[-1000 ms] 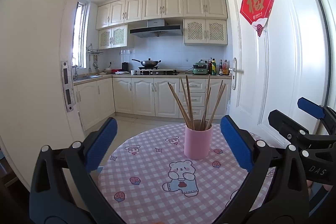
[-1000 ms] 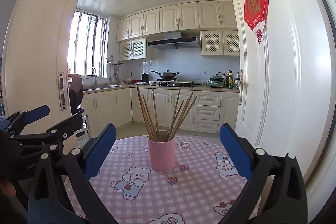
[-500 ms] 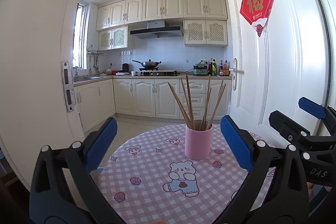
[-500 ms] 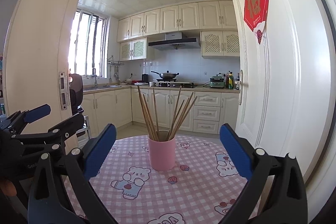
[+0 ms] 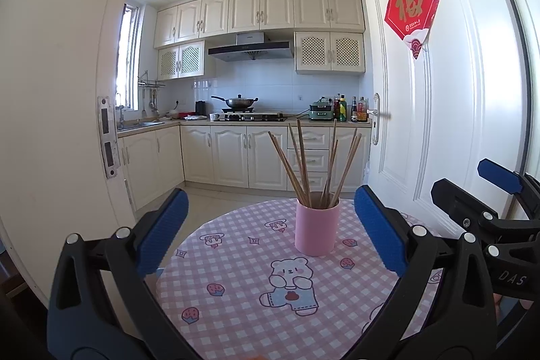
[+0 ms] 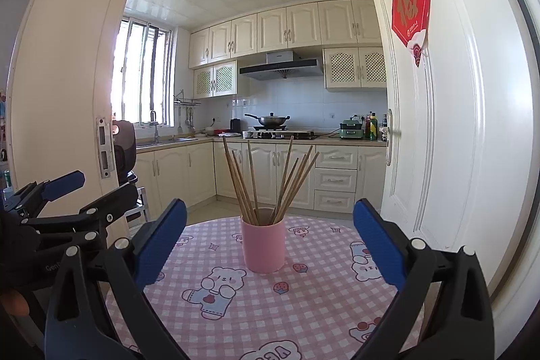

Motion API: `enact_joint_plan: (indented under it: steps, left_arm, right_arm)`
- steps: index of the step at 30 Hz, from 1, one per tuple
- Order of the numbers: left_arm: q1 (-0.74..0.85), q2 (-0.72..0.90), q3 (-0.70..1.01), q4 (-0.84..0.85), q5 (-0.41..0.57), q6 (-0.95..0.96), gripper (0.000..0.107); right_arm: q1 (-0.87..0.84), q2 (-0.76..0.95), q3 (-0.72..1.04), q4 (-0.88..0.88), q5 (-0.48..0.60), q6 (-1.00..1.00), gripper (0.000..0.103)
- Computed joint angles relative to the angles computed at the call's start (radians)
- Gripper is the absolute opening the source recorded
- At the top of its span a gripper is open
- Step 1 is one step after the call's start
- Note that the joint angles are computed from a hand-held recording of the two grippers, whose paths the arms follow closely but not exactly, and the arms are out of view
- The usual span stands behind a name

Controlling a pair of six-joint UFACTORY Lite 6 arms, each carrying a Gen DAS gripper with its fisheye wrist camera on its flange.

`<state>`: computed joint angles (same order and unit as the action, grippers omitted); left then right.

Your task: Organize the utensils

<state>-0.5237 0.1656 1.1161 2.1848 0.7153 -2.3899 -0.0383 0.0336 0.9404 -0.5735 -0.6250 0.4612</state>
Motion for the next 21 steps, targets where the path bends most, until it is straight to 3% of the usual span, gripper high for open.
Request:
enact_joint_plan:
  steps: [21]
  left_arm:
    - [0.009,0.0,-0.01,0.014,0.002,-0.015,0.097]
  right_arm:
    - [0.0,0.006,0.008,-0.008,0.007,0.008,0.095]
